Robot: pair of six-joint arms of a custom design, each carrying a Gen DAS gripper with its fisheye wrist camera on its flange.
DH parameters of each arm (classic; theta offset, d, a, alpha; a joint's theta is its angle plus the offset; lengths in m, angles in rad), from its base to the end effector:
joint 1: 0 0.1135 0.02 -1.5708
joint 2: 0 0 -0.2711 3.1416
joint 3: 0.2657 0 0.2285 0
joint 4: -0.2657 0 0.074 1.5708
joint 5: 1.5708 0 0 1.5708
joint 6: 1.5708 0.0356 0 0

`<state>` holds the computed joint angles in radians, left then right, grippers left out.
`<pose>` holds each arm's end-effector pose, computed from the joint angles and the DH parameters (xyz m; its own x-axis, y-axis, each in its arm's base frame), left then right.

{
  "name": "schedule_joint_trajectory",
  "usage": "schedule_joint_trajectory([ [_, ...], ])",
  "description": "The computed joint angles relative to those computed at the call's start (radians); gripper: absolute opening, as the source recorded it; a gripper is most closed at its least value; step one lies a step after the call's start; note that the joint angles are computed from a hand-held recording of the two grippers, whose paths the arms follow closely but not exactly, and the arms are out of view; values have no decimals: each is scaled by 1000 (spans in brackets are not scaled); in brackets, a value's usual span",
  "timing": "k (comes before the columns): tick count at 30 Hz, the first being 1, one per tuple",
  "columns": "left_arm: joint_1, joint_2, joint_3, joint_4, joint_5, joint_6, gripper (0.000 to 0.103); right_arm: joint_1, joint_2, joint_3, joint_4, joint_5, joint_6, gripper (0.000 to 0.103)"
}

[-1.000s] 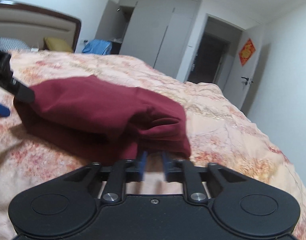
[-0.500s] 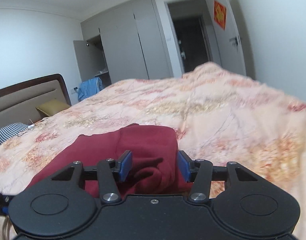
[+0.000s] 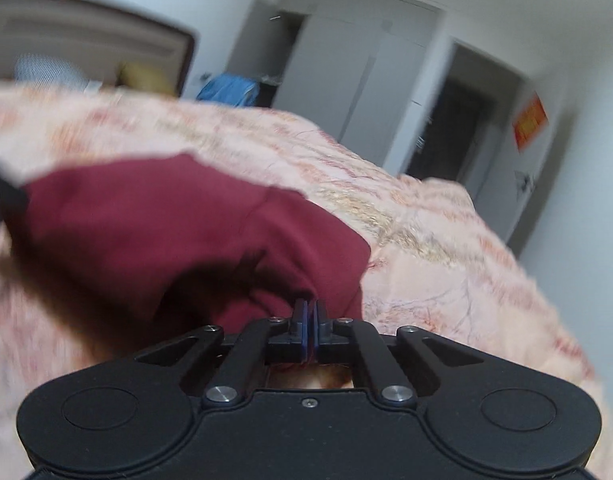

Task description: Fold small clothes

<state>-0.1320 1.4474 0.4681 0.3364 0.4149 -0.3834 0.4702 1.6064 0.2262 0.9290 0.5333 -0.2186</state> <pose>0.2407 -0.0464 0.1691 -0.7158 -0.2503 -0.6519 0.1860 0.8315 -0.5235 0.2084 0.0856 0.1337 -0.3833 -0.4043 -0.8304 -0.0670 0.9089 -0.4116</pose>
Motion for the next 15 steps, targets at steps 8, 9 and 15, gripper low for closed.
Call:
schedule_joint_trajectory([
  [8,4,-2,-1,-2,5,0,103,55,130,-11,138,163,-165,1],
  [9,5,-1,-1,-2,7,2,103,48,136,-14,138,158,-151,0],
  [15,9,6,-9,8,12,11,103,35,102,-52,130,158,-63,0],
])
